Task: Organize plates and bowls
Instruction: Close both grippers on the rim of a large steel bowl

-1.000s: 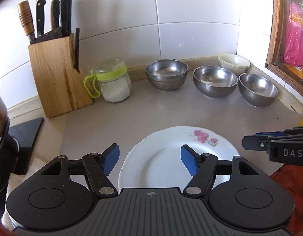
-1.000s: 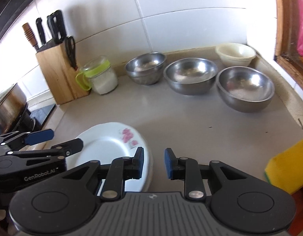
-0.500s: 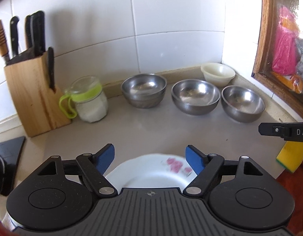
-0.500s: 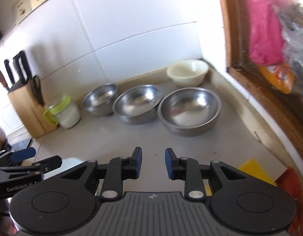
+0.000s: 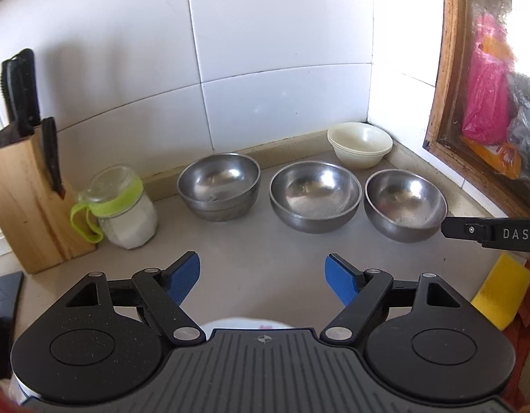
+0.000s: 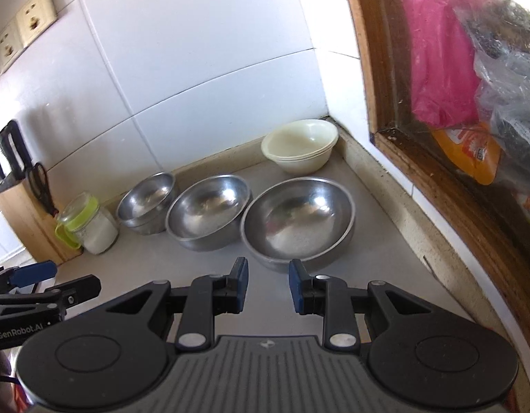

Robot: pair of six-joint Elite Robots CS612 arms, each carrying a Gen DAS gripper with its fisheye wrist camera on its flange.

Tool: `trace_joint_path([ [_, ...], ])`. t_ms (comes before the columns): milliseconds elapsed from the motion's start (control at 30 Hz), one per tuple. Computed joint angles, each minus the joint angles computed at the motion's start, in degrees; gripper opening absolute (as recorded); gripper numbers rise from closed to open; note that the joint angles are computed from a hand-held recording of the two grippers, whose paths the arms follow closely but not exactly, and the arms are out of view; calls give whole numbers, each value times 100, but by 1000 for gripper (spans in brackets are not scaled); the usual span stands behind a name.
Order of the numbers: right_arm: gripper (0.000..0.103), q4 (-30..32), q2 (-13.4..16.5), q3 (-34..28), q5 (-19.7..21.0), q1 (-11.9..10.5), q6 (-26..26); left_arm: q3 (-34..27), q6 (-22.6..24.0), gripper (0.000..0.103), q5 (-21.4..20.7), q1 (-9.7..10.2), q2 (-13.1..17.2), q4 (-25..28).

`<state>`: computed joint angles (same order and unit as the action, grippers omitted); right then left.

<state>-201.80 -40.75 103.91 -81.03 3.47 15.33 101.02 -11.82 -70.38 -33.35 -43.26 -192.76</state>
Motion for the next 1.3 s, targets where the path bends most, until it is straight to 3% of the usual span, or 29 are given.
trace_joint_path([
  [267, 30, 196, 107, -482, 350, -8, -258, -509, -165, 85, -382, 171, 154, 443],
  [733, 29, 2053, 688, -2121, 658, 54, -1073, -1556, -886, 73, -1462, 500, 662, 1390],
  [867, 29, 2567, 876, -2479, 759, 47, -1157, -1800, -906, 71, -1525, 518, 821, 1579],
  [967, 29, 2683, 990, -2653, 825, 51, -1152, -1933, -937, 65, -1646, 540, 910, 1712],
  [1133, 28, 2901, 1015, -2808, 1021, 39, -1258, -2104, -968, 46, -1972, 597, 1018, 1958],
  [1300, 29, 3155, 1068, -2955, 1099, 21, -1215, -2152, -1064, 44, -2084, 642, 1060, 1914],
])
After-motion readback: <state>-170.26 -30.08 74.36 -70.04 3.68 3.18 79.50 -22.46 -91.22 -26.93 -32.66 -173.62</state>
